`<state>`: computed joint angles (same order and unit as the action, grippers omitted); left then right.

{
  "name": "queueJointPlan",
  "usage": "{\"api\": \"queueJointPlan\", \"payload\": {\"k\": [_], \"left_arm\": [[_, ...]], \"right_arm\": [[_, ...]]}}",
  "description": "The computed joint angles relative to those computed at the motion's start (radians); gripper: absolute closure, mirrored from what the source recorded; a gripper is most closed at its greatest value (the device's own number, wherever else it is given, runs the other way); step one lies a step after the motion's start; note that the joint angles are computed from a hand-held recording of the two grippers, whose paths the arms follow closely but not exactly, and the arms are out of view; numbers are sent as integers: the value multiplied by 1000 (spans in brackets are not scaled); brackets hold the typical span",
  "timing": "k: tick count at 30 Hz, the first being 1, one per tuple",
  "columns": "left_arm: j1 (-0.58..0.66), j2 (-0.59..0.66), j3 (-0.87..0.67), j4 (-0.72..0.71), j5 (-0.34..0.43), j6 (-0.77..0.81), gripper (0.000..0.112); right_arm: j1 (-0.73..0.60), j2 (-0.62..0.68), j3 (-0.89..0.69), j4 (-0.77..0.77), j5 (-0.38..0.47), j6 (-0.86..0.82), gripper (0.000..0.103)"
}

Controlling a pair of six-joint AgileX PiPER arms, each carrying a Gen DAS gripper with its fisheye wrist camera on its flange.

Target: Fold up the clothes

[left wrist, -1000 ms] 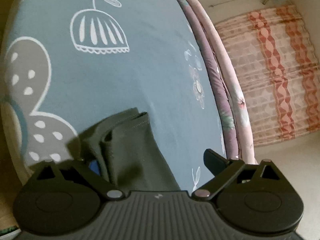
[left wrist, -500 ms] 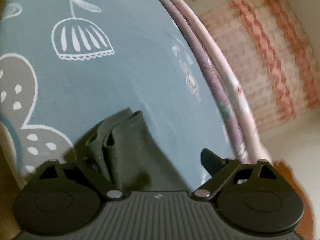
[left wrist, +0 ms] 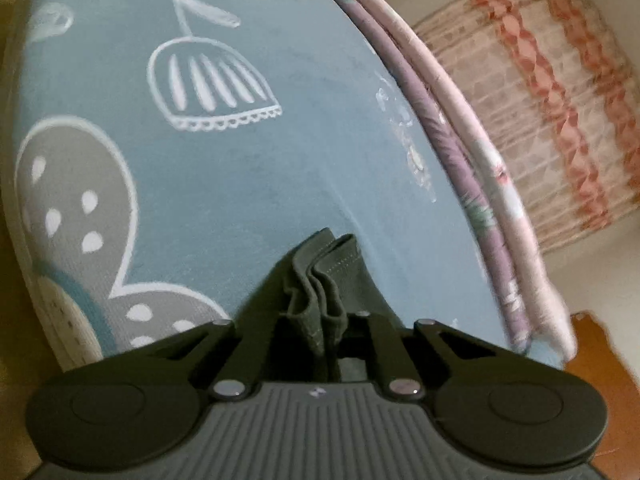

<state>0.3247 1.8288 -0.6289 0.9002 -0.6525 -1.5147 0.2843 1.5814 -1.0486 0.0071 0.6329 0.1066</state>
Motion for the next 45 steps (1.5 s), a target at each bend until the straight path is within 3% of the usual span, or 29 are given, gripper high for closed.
{"api": "queueJointPlan", "payload": {"k": [3,5,9,14,19,21,25,36,41,45], "left_arm": [[-43,-55,-25,42,108,-37,108],[-50,-92,-16,41,112,-22,108],[-63,-179,13,51,119,12,108],[-70,-274,51,71,118,46,108],[-69,-299,55,72,87,59,108],[-76,-295,49,62,74,67,108],[-85,-277,38,39,55,84,108],[-63,-236,63,-18,-45,107,108],[-46,-219,65,0,-88,103,108],[-34,-214,65,24,-107,91,108]], "right_arm": [[-2,9,-31,47,8,-69,0],[-13,23,-64,131,11,-157,0],[-71,101,-166,523,58,-473,0],[-110,310,-364,1008,287,-713,0],[-93,547,-591,1182,480,-644,0],[-81,628,-684,1199,532,-583,0],[-61,723,-792,1227,551,-492,0],[-15,755,-880,1081,477,-319,0],[-20,745,-874,1080,362,-304,0],[-23,784,-953,1032,331,-242,0]]}}
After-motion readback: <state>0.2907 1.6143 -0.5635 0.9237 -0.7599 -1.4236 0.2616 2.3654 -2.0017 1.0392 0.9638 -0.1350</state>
